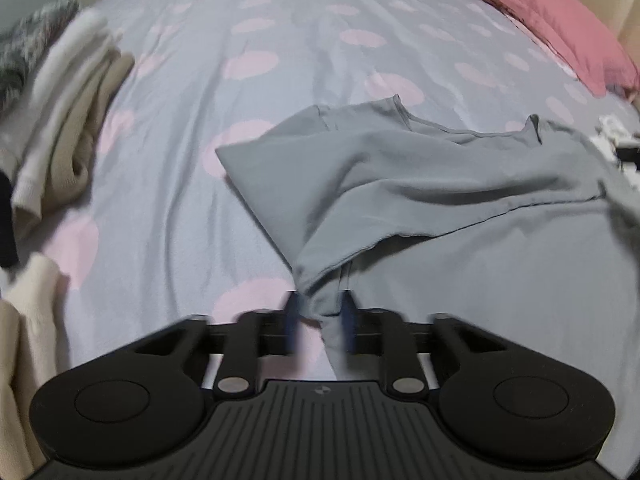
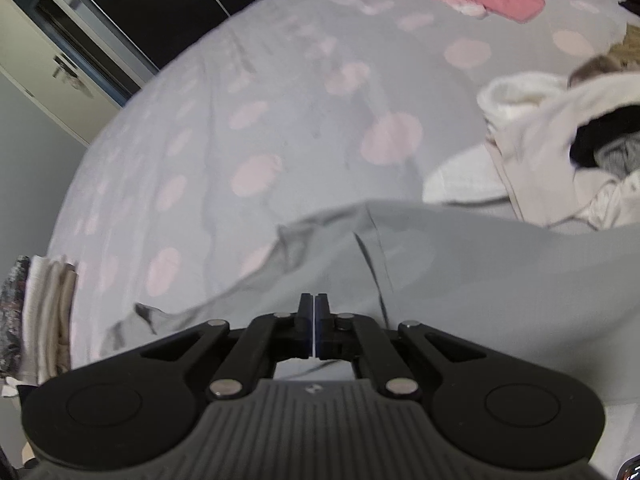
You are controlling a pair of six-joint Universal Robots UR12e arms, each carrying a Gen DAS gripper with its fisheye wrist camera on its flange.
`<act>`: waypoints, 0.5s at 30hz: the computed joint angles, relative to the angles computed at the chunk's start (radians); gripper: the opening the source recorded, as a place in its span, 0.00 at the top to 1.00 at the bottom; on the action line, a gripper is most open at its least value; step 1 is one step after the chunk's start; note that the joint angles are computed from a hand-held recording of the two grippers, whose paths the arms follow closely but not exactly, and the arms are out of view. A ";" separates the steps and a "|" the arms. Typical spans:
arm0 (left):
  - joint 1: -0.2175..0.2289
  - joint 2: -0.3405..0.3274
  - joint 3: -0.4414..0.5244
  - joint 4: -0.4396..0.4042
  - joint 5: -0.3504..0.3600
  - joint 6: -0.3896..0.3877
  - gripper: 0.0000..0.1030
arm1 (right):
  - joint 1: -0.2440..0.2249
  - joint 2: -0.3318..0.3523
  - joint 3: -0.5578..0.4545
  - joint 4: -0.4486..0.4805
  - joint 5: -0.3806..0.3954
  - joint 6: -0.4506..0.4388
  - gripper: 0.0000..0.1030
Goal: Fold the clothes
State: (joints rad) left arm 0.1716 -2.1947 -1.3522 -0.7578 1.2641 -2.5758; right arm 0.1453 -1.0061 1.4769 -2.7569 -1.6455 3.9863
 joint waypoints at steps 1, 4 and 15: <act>0.001 0.002 -0.004 0.009 -0.007 0.004 0.93 | 0.001 -0.004 0.003 -0.009 -0.002 -0.002 0.99; 0.006 0.006 -0.005 0.006 -0.029 0.003 0.95 | -0.002 -0.014 0.015 -0.010 0.007 0.000 0.96; 0.005 0.005 -0.010 0.042 -0.014 -0.003 0.85 | -0.023 -0.001 0.037 0.072 0.046 0.085 0.69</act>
State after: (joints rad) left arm 0.1764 -2.1895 -1.3619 -0.7157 1.2497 -2.5784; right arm 0.1219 -1.0068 1.5144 -2.6849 -1.5993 4.0717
